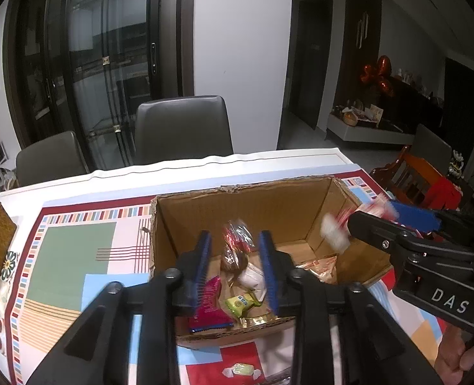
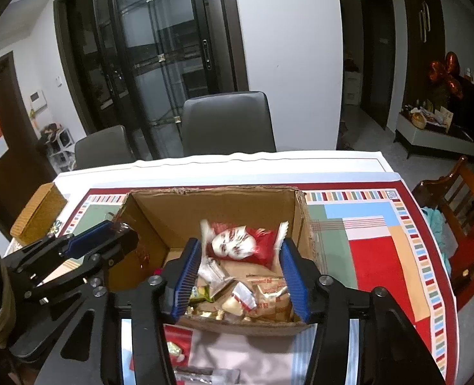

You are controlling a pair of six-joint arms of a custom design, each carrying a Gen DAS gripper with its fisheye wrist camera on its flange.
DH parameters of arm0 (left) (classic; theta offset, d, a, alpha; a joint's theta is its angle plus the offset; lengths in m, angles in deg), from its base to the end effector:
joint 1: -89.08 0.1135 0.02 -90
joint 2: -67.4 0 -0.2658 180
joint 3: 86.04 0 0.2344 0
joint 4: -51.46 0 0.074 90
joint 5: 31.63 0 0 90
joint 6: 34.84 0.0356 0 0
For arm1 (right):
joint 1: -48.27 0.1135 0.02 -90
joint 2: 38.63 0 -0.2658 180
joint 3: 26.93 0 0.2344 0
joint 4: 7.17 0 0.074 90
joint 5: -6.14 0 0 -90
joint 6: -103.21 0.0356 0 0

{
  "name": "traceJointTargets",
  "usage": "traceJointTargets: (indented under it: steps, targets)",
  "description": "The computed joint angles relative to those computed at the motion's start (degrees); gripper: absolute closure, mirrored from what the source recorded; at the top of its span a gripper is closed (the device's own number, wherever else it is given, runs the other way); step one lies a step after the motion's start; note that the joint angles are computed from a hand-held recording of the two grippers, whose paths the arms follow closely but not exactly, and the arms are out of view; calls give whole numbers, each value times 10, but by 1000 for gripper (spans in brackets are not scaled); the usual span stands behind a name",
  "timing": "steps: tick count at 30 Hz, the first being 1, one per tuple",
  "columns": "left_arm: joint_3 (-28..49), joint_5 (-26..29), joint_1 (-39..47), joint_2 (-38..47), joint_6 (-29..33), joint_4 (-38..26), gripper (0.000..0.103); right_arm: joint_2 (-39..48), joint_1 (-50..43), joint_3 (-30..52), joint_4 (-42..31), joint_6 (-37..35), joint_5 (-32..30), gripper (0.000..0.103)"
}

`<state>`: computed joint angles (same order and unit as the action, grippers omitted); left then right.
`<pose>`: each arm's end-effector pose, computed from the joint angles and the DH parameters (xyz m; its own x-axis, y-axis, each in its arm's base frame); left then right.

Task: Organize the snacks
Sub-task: 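Open the right tool to drop the red-white packet while the left tool drops the gold candy into the box, then withdraw both open tools from the box toward the green candy and silver bar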

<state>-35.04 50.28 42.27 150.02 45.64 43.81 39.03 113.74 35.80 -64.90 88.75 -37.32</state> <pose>0.1885 -0.1935 0.1851 -0.5343 0.3299 -0.7782 0.5667 0.8229 -0.0402 0.1144 0.1885 0.2188 -0.6179 0.2503 -0.7453 0.2499 0.9613 0.1156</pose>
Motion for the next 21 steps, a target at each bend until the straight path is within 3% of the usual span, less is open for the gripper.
traceJointTargets:
  steps: [3, 6, 10, 21]
  targets:
    - [-5, -8, 1, 0, 1, 8, 52, 3, 3, 4, -9, 9, 9, 31]
    - [-11, -9, 6, -1, -1, 13, 45, 9, 8, 12, -27, 23, 17, 26]
    - [-18, -15, 7, -15, -1, 11, 38, 14, 15, 21, -45, 38, 20, 26]
    - [-38, -35, -3, -72, -12, -17, 34, 34, 56, 63, -123, 103, 44, 26]
